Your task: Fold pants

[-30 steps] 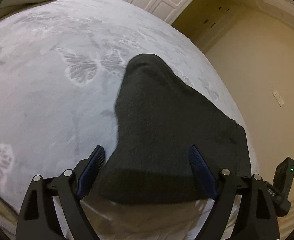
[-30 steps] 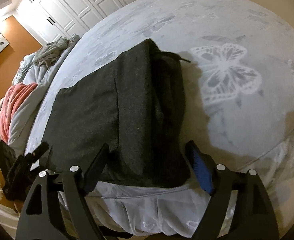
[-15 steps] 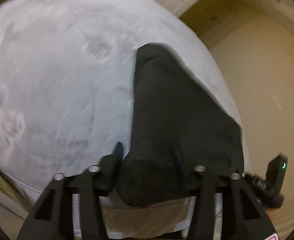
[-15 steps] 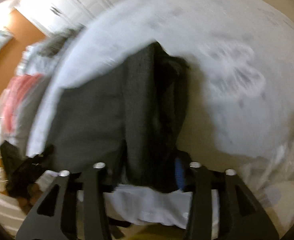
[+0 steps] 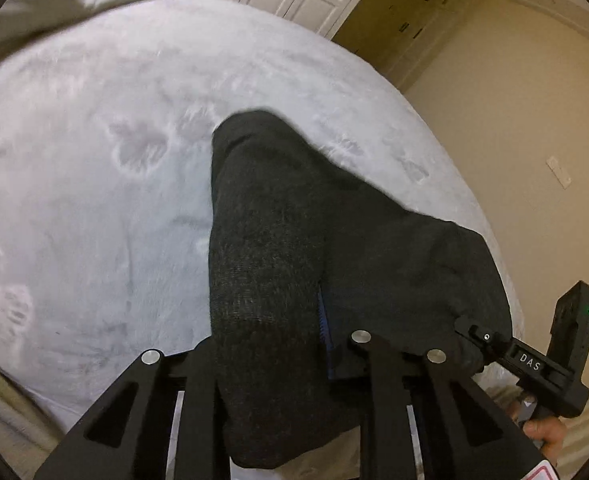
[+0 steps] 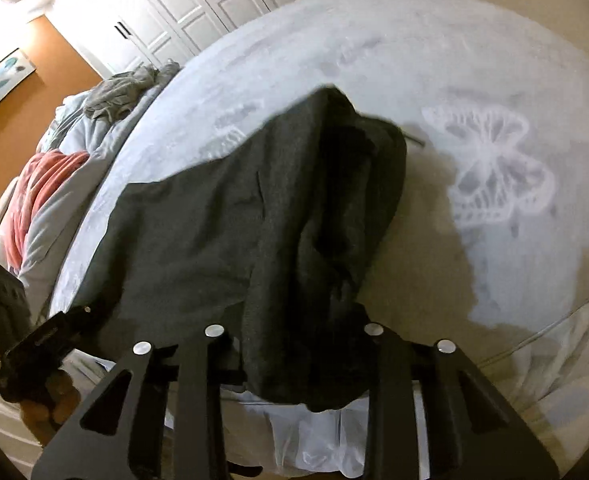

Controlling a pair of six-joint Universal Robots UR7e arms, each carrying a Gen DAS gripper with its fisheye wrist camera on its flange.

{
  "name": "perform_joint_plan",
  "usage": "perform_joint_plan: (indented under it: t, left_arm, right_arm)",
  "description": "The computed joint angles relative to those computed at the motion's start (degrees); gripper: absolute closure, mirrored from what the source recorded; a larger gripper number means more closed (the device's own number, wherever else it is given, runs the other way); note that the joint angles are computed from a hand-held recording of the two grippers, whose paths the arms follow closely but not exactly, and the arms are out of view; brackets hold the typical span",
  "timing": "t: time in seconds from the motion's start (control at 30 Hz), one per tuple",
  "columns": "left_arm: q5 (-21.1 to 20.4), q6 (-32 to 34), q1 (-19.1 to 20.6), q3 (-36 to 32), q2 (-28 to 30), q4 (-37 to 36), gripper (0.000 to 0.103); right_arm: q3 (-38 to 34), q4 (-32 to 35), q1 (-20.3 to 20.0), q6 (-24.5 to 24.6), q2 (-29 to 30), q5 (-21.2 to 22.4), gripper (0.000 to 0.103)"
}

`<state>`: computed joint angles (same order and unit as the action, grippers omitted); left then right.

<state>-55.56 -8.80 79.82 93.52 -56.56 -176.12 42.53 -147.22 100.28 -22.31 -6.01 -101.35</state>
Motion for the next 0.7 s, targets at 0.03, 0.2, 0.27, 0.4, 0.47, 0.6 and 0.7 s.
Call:
perform_joint_plan:
  t: [0.03,0.2,0.27,0.4,0.47,0.6,0.7]
  left_arm:
    - [1.3,0.4,-1.0,0.3,-0.3,0.0,0.086]
    - [6.6,3.1,-4.9,1.7,-1.6,-0.5,0.086]
    - [8.5,3.8,-6.4,2.9,-2.6,-0.8,0.086]
    - [10.9,3.1,-8.9,6.1,-5.2,-0.9,0.086]
    - [11.7,3.1,-9.7,7.4,-6.2,-1.4,0.086]
    - [13.6,3.4,-11.7,10.1,-8.1,-2.2,0.086]
    - [14.6,3.2,-13.5,13.2,-10.3,-2.8,0.086]
  right_arm:
    - [0.9,-0.6,0.2,-0.2,-0.5,0.1,0.075]
    - [8.1,-3.4,0.6,-0.9,-5.4,3.1,0.076]
    - [11.2,-4.4,0.8,-1.4,-7.5,4.0,0.076]
    - [16.5,-6.7,1.0,-2.5,-10.8,5.7,0.076]
    - [18.4,-7.6,1.3,-2.8,-12.0,6.5,0.076]
    - [23.3,-9.4,1.7,-3.9,-15.0,7.7,0.076]
    - [26.6,-10.4,1.9,-4.7,-17.1,8.8,0.075]
